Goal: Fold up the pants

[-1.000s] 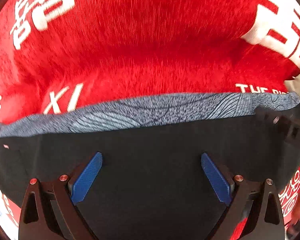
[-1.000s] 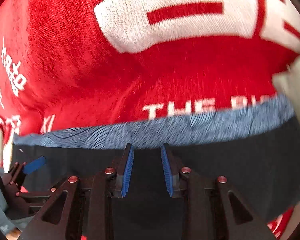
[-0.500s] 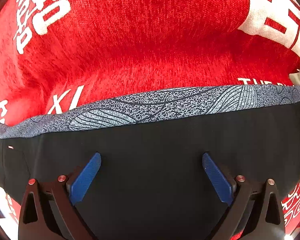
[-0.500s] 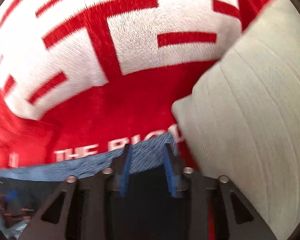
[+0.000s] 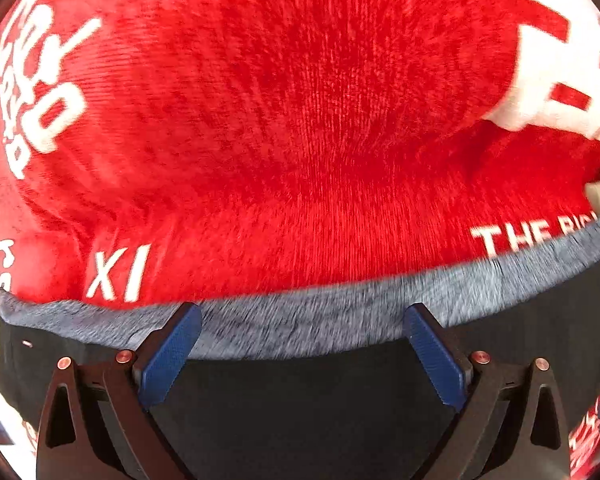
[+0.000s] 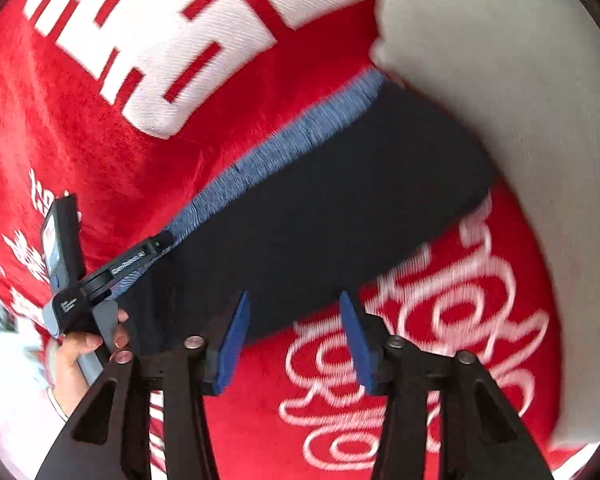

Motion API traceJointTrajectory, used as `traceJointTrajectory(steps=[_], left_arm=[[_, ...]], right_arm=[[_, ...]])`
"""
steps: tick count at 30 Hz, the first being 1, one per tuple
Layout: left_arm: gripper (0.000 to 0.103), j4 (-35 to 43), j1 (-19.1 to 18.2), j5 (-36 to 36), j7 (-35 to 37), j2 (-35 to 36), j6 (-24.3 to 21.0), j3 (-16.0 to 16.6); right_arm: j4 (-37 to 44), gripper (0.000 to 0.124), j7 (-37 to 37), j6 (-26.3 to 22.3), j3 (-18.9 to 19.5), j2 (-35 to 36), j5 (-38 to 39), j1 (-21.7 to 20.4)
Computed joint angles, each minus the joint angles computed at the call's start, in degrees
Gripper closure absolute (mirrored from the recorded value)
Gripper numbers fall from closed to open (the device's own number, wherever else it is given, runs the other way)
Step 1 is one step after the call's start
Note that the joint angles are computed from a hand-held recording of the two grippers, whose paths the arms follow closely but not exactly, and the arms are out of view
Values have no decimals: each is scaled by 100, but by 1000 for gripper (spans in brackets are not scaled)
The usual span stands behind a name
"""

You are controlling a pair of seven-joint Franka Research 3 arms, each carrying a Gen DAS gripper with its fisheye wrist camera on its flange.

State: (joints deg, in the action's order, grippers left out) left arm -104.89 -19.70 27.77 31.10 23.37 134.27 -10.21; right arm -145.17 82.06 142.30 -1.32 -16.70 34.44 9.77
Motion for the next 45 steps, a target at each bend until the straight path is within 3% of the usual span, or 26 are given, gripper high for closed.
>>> traceJointTrajectory(steps=[6, 13, 21, 23, 24, 25, 26, 29, 32, 34, 40, 45], left_arm=[[1, -798, -6, -243, 113, -722, 0, -231], [1, -1130, -182, -228, -300, -775, 52, -319], [1, -1130, -133, -216, -266, -825, 184, -321], [18, -1091, -117, -252, -258, -870, 239, -325], [23, -1040, -98, -332, -182, -869, 236, -350], [31, -1016, -77, -421, -105, -861, 275, -373], [39, -1025, -48, -559, -11, -858, 379, -411], [61, -978, -104, -763, 146, -729, 494, -492], [61, -1184, -388, 7, -455, -682, 759, -243], [62, -1141, -533, 368, -696, -684, 588, -216], [62, -1298, -591, 866, -1117, -784, 674, -233], [62, -1766, -434, 801, -1075, -1103, 1268, -346]], right_arm=[[-786, 70, -376, 569, -285, -376, 1349, 136], [-884, 70, -2252, 1144, -687, -246, 3945, 469], [-167, 70, -3631, 1186, -301, 536, 5677, 177], [-2, 68, -3689, 1126, -206, 711, 5876, 96], [85, 71, -3543, 1026, -183, 801, 5791, 50], [183, 83, -3248, 897, -173, 897, 5580, -2], [244, 106, -2956, 829, -154, 956, 5318, -49], [299, 110, -2394, 832, -74, 929, 4524, -119], [259, 110, -2244, 885, -8, 677, 3950, -74], [249, 110, -2188, 953, 46, 472, 3598, 13], [328, 110, -1852, 1095, 258, 29, 2214, 352], [466, 110, -1441, 1192, 476, -79, 1180, 674]])
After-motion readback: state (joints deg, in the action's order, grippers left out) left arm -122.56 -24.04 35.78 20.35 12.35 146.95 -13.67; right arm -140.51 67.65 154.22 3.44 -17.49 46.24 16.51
